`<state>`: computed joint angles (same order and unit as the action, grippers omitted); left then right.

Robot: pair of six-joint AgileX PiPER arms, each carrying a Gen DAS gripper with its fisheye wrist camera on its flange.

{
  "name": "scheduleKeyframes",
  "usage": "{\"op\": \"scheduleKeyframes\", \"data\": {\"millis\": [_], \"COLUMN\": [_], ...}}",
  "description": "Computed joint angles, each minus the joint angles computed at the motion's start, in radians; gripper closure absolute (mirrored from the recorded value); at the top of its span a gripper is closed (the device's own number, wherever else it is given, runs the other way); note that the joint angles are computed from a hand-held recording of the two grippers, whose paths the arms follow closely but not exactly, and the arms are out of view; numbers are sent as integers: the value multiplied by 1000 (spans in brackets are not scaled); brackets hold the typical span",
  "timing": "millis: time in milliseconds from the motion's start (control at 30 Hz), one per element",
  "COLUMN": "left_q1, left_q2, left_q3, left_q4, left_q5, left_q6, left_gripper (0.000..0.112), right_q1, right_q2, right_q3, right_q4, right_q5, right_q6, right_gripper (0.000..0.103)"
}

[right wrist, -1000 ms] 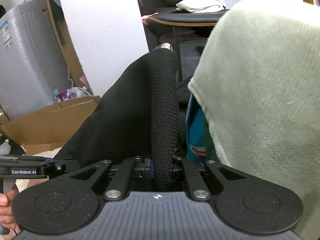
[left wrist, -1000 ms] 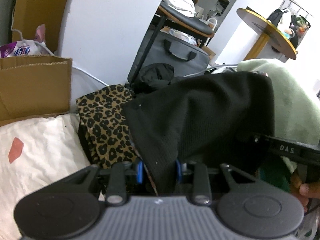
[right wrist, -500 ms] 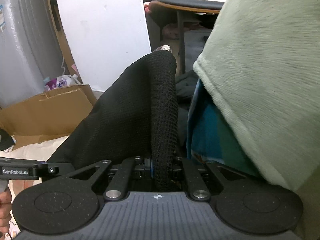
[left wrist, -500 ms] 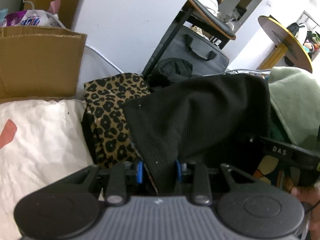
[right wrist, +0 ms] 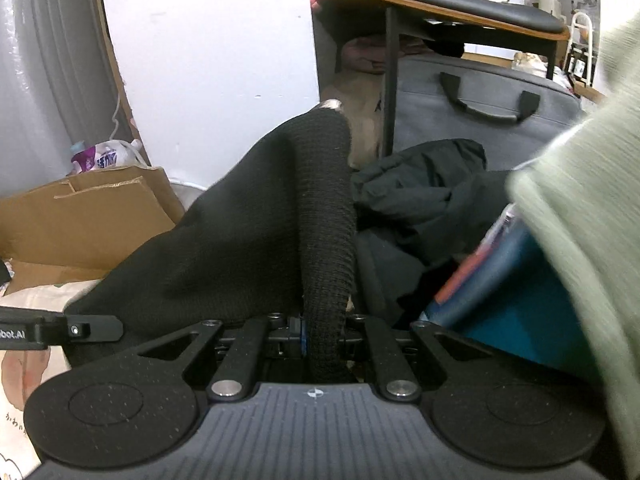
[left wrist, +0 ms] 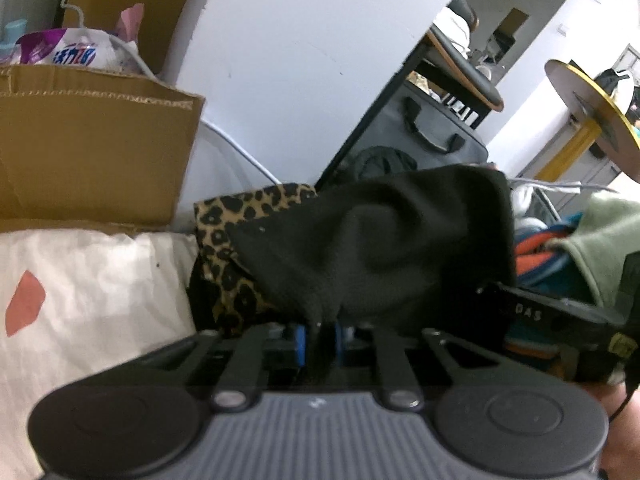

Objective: Fold clothes
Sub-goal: 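Lower the folded shorts with both tools onto the leopard-print garment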

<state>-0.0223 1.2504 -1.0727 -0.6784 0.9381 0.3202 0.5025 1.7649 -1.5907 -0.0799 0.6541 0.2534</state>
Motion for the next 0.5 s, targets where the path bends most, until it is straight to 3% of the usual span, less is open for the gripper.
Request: {"op": "scheduleKeyframes", "data": {"millis": [133, 233, 400, 500], "left_q1": [17, 11, 19, 18], "left_q2": [74, 105, 126, 135], "left_q3": [-2, 35, 135, 184], "left_q4": [-20, -21, -95, -165], "left_q5": [-4, -29, -92, -132], "left_q6": [43, 39, 97, 144], "left_gripper": [98, 85, 51, 47], "right_q1": [-23, -23, -10, 3], "right_q2": [75, 148, 209, 240], "right_q3": [-77, -142, -206, -249], "right_q4": [43, 1, -64, -100], "right_q5": [26, 50, 93, 126], "right_q6": [-47, -13, 10, 23], "right_gripper": [96, 96, 96, 96]}}
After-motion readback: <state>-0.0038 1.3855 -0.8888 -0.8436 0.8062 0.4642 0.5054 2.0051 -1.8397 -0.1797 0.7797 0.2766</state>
